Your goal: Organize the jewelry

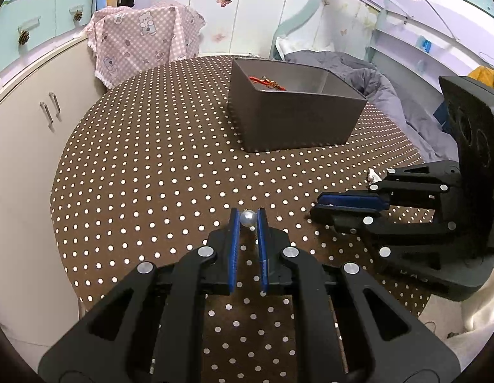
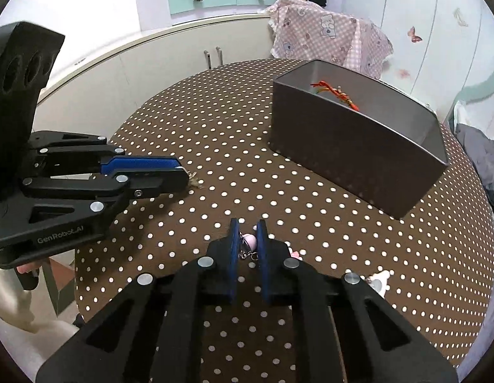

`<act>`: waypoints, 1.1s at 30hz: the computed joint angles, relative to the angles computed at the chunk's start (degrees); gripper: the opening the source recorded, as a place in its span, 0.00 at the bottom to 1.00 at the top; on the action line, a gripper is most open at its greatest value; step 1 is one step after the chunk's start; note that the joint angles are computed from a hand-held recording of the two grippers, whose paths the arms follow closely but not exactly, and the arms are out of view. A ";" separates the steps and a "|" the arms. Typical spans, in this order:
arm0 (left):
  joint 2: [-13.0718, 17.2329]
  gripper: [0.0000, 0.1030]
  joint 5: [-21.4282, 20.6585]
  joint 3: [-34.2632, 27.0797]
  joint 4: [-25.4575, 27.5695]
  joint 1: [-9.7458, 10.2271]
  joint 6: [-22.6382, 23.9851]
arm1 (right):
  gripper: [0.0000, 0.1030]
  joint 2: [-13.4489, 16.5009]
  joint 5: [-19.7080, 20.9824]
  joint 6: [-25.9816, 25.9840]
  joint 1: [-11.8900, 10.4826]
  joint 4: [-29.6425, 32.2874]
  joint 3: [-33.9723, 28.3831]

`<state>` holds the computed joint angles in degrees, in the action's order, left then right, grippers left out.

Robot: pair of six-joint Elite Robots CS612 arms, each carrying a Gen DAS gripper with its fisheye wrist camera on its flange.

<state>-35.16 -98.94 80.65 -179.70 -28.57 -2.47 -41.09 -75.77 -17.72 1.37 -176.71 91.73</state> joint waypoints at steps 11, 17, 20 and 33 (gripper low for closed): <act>0.00 0.11 -0.20 -1.21 -0.95 -0.22 0.88 | 0.09 -1.33 2.41 3.90 -1.44 -3.47 1.12; 0.03 0.11 -0.15 -2.16 -1.94 -0.50 2.30 | 0.09 -2.02 2.50 5.63 -2.33 -6.66 1.58; 0.18 0.11 -0.35 -3.02 -2.26 -0.70 3.06 | 0.09 -2.07 2.27 6.44 -2.59 -7.79 1.19; 1.53 0.11 -1.69 -7.69 -2.10 -1.88 6.37 | 0.09 -1.75 1.05 9.06 -3.80 -11.38 -1.13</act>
<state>-33.63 -100.63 72.96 -181.80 -30.45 3.90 -42.84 -74.72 -8.66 -2.43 -188.09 90.60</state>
